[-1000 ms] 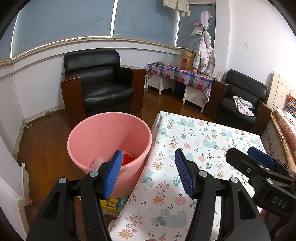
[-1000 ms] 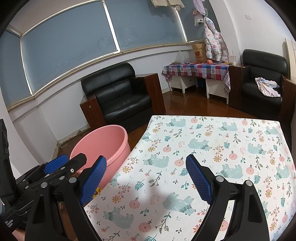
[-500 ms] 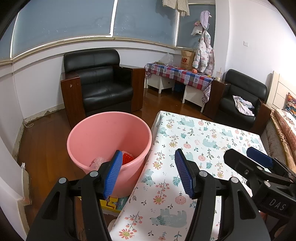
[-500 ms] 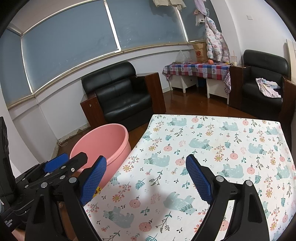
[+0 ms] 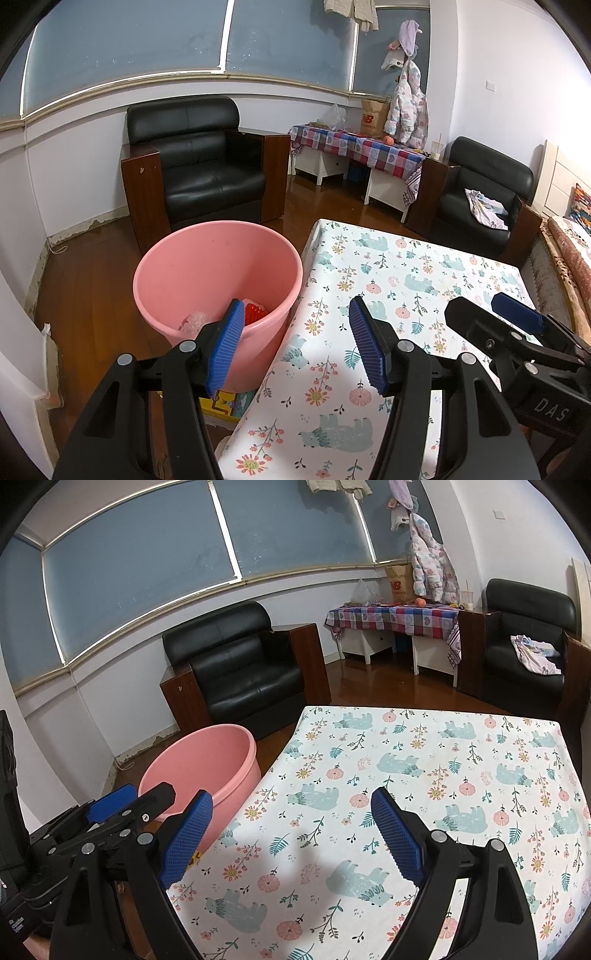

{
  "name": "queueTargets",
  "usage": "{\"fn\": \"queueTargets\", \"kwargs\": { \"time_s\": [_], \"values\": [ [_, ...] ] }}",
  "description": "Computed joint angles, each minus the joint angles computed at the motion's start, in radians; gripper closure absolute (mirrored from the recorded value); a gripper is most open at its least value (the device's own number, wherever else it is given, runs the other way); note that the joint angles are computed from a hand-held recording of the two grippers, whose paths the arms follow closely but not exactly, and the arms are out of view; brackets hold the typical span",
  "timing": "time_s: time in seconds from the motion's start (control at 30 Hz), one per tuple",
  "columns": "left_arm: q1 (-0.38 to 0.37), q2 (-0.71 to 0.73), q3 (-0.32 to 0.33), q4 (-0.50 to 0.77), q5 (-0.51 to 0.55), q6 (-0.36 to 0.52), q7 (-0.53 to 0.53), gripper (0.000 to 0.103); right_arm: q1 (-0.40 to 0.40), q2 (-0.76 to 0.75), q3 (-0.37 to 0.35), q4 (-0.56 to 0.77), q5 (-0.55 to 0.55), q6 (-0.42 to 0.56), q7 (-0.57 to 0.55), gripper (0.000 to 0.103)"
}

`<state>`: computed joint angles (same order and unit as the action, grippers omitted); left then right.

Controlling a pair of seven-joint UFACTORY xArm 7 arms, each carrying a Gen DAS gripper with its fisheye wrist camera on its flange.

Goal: Collect trash

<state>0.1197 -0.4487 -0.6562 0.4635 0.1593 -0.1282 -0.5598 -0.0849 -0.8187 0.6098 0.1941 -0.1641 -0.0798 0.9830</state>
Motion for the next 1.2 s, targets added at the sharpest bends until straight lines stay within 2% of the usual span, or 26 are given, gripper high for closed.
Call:
{"fn": "queueTargets", "kwargs": {
  "time_s": [0.4,1.0,1.2],
  "values": [
    [0.030,0.005,-0.039,-0.015,-0.015,-0.024,0.002,0.044,-0.011,0.011,0.010,0.008,-0.001,-0.003,0.003,0.017],
    [0.024,0.012,-0.034,-0.013,-0.027,-0.023,0.016,0.044,-0.011,0.014,0.010,0.010,-0.004,-0.002,0.002,0.017],
    [0.081,0.008,-0.090,-0.021,-0.038,-0.049,0.012,0.044,-0.016,0.018,0.015,0.015,-0.004,-0.001,0.006,0.017]
  ]
}}
